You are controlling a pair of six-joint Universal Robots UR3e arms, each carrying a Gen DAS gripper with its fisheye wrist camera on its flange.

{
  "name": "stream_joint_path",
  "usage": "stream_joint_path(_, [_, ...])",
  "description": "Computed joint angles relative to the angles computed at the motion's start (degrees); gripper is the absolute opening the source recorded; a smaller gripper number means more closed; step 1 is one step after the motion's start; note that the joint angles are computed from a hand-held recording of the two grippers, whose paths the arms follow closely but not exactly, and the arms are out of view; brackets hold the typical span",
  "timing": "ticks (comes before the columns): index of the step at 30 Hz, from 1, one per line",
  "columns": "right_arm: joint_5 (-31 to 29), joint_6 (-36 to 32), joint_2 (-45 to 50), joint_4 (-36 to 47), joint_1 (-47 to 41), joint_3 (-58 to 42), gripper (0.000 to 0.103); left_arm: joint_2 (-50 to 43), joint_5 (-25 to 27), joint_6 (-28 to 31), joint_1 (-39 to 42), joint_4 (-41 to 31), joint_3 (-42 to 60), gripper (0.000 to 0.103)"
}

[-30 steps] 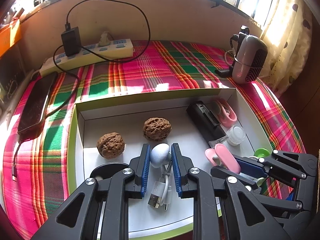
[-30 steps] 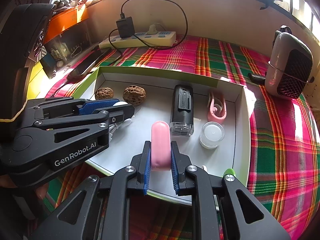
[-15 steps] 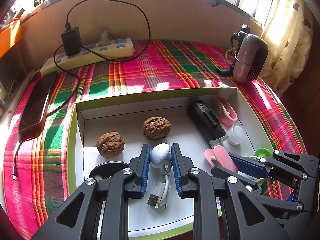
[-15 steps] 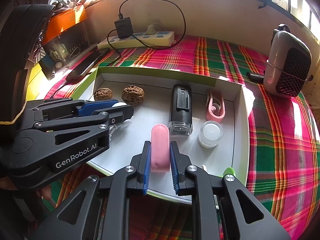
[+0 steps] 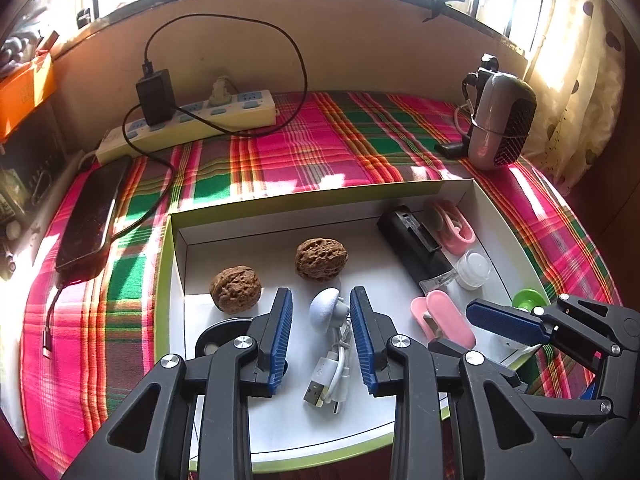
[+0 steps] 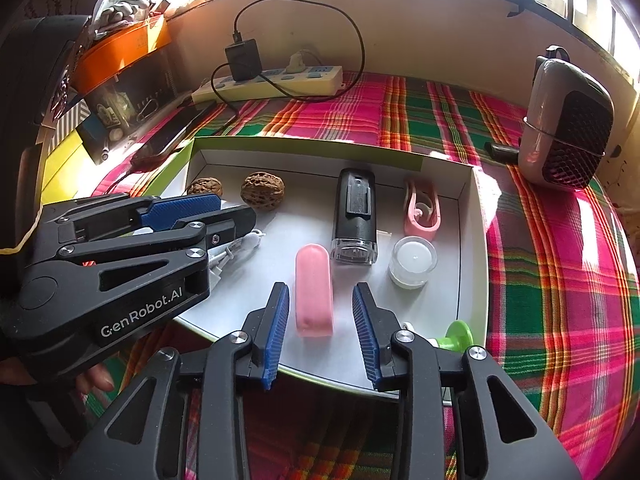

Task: Organize objects
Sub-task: 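Open the left gripper releasing the egg while the right gripper releases the pink cylinder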

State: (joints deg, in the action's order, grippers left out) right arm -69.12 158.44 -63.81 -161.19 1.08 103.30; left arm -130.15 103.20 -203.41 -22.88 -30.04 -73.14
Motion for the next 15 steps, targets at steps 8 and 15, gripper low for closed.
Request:
stream_joint_path(8, [0.1, 0.6, -2.2, -1.7, -0.6, 2.7, 0.039, 1.9, 1.0, -1.3, -0.9, 1.0, -2.1, 0.028])
stream_joint_path(15, [0.9, 1.6, -5.2, -3.4, -1.8, 6.3, 0.04, 4.8, 3.6, -2.9, -2.6, 2.3, -5.6, 0.028])
